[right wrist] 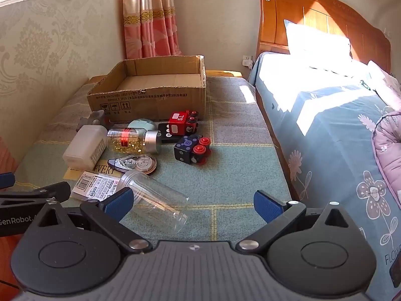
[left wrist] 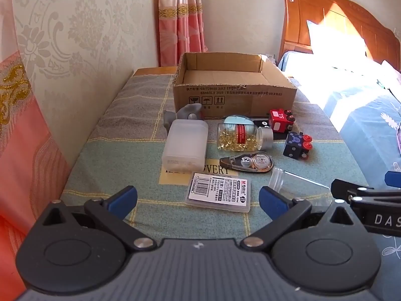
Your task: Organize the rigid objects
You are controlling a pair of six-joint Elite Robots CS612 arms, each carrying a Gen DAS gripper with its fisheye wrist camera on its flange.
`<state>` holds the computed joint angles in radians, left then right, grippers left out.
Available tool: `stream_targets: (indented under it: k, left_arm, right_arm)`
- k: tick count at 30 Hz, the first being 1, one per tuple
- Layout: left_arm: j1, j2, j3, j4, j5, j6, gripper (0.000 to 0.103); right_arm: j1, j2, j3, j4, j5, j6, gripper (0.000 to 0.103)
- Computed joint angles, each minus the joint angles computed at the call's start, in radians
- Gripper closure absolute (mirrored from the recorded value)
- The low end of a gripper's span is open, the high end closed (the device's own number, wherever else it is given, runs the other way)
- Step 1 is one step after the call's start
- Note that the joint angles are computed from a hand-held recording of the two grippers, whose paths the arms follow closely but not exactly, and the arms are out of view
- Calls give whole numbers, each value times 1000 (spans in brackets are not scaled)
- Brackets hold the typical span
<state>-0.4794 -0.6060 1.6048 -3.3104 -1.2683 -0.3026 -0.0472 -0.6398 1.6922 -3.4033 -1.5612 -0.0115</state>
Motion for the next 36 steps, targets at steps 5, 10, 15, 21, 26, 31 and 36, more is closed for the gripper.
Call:
stream_targets:
  k: [5, 10, 15, 21, 26, 31, 36]
  left_arm:
    - [0, -1, 0, 1, 1, -2, 0]
    - [1, -4, 3, 3, -1, -5, 0]
    - [2, -6, 5, 7, -7, -4, 0]
    - [0, -7, 7, 10, -6, -7, 0]
    - [0, -8, 7, 11, -5, -8, 0]
    - [1, -8, 7, 11, -6, -8, 0]
    - [1, -8, 7, 12, -5, -8, 0]
  right_arm:
    - [0, -1, 1, 0, -1, 2, 0]
    - [0, -2, 2, -1, 1, 1, 0]
    - [1, -1, 0, 3, 0, 1, 0]
    - [1, 0, 0, 1, 0, -1, 0]
    - [2, -1, 1, 1, -2, -2, 0]
    - [2, -1, 1, 0, -1, -2, 0]
    - [2, -1, 1, -1, -1, -2, 0]
